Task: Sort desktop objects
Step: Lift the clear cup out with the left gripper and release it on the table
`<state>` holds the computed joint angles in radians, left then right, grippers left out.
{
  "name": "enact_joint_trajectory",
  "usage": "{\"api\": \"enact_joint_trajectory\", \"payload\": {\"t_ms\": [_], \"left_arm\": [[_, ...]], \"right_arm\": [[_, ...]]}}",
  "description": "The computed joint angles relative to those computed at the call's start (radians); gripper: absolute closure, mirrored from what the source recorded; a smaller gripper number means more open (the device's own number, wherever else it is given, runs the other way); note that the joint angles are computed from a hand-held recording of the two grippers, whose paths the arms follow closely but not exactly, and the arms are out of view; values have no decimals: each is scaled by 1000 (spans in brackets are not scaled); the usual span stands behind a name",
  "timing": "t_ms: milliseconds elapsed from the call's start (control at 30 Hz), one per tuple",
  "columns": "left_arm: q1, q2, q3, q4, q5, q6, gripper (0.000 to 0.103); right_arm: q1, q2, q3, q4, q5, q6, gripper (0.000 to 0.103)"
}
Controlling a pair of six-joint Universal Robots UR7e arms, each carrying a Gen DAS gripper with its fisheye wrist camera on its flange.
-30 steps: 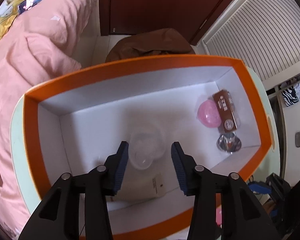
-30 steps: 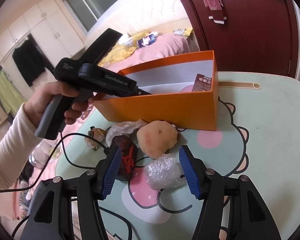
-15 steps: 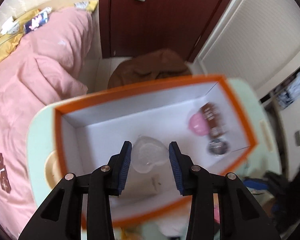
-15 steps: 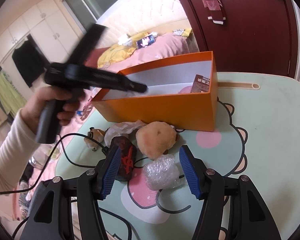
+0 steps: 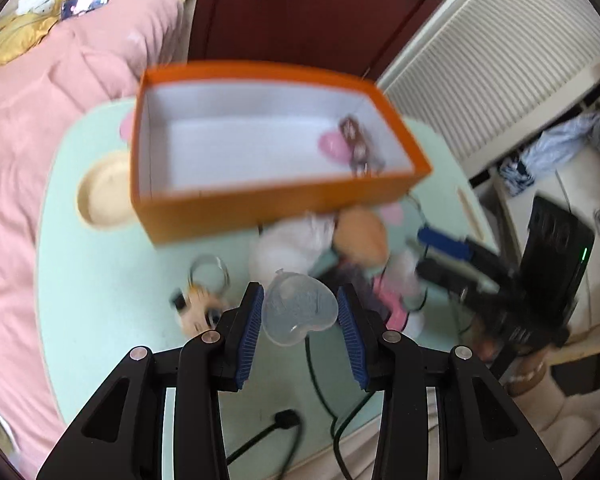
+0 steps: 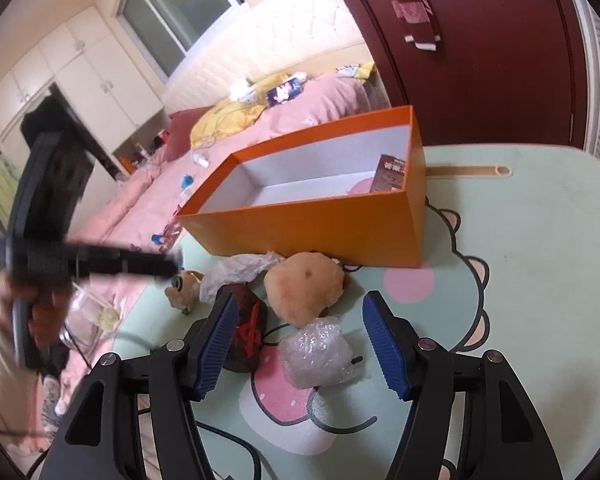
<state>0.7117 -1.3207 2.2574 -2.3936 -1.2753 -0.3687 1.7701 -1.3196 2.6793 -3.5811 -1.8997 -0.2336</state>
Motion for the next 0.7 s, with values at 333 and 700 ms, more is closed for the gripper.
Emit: {"api": "enact_joint_trajectory", "payload": {"t_ms": [333,700], "left_arm": [[-47,21,72,-22,50,30,49],[-43,-69,183,-354,126,-84,34]], "right_arm": [[6,5,-18,31,-7,23,38],[150,-9,-201,265,-211,61,38]]}}
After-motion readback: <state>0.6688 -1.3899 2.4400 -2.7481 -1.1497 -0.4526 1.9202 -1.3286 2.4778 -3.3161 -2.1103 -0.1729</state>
